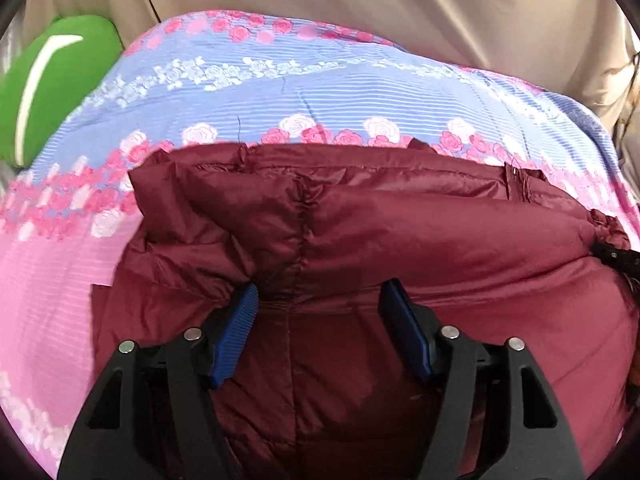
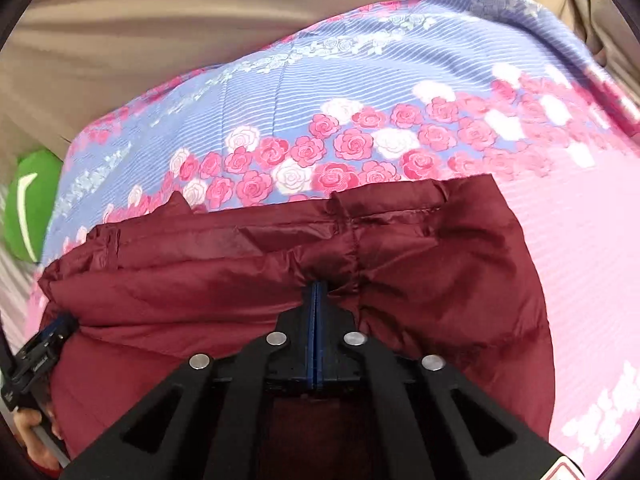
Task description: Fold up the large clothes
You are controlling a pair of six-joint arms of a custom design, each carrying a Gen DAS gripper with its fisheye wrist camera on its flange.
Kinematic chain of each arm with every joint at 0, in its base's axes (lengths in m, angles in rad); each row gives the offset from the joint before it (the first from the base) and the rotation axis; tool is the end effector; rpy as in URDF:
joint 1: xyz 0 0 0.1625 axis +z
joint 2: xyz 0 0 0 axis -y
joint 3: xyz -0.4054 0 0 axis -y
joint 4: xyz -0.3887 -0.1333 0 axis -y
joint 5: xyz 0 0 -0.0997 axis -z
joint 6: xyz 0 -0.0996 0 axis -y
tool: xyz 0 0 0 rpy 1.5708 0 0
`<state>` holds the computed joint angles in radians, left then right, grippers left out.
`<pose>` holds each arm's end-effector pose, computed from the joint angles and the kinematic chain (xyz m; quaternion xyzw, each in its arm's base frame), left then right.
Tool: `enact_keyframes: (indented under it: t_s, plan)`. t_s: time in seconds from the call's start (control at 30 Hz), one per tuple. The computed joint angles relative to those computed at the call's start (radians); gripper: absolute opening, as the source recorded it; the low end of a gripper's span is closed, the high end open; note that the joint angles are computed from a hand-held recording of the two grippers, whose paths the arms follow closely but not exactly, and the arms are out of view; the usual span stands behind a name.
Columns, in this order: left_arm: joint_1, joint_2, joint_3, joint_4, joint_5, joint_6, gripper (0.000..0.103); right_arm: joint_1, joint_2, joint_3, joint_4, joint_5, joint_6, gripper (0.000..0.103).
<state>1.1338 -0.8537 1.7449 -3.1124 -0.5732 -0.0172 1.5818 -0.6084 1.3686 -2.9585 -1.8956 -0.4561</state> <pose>-0.0670 -0.6561 0.1831 0.0239 0.8457 -0.3754 0.3785 0.1098 -0.7493 0.1085 0.1687 -0.9247 0.2631 0.2172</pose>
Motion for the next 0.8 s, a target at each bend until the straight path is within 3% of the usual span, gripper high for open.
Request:
enact_keyframes:
  t_s: [0.13, 0.23, 0.33, 0.4, 0.5, 0.57, 0.67, 0.8]
  plan:
    - [-0.033, 0.060, -0.059, -0.093, 0.030, 0.134, 0.072, 0.059, 0.018, 0.012, -0.011, 0.054, -0.096, 0.018]
    - [-0.008, 0.103, -0.152, -0.014, 0.067, 0.131, 0.073, 0.093, 0.098, -0.077, -0.001, -0.011, -0.166, 0.021]
    - [0.037, 0.073, -0.169, 0.016, 0.041, 0.067, 0.073, 0.072, 0.139, -0.174, 0.026, -0.058, -0.139, 0.019]
    - [0.060, 0.068, -0.178, -0.023, 0.090, 0.088, 0.075, 0.041, 0.141, -0.215, -0.006, -0.097, -0.104, 0.019]
    - [0.114, 0.006, -0.147, 0.043, -0.009, -0.034, 0.082, -0.017, 0.117, -0.247, 0.010, -0.115, -0.003, 0.022]
    - [0.132, -0.008, -0.133, 0.032, -0.045, -0.078, 0.084, -0.048, 0.079, -0.208, 0.009, -0.058, 0.038, 0.020]
    - [0.127, 0.016, -0.134, -0.037, -0.020, -0.029, 0.084, -0.058, 0.095, -0.197, -0.032, -0.072, -0.004, 0.019]
    - [0.119, 0.048, -0.165, 0.002, 0.045, -0.018, 0.088, -0.030, 0.147, -0.227, -0.128, -0.162, -0.094, 0.020]
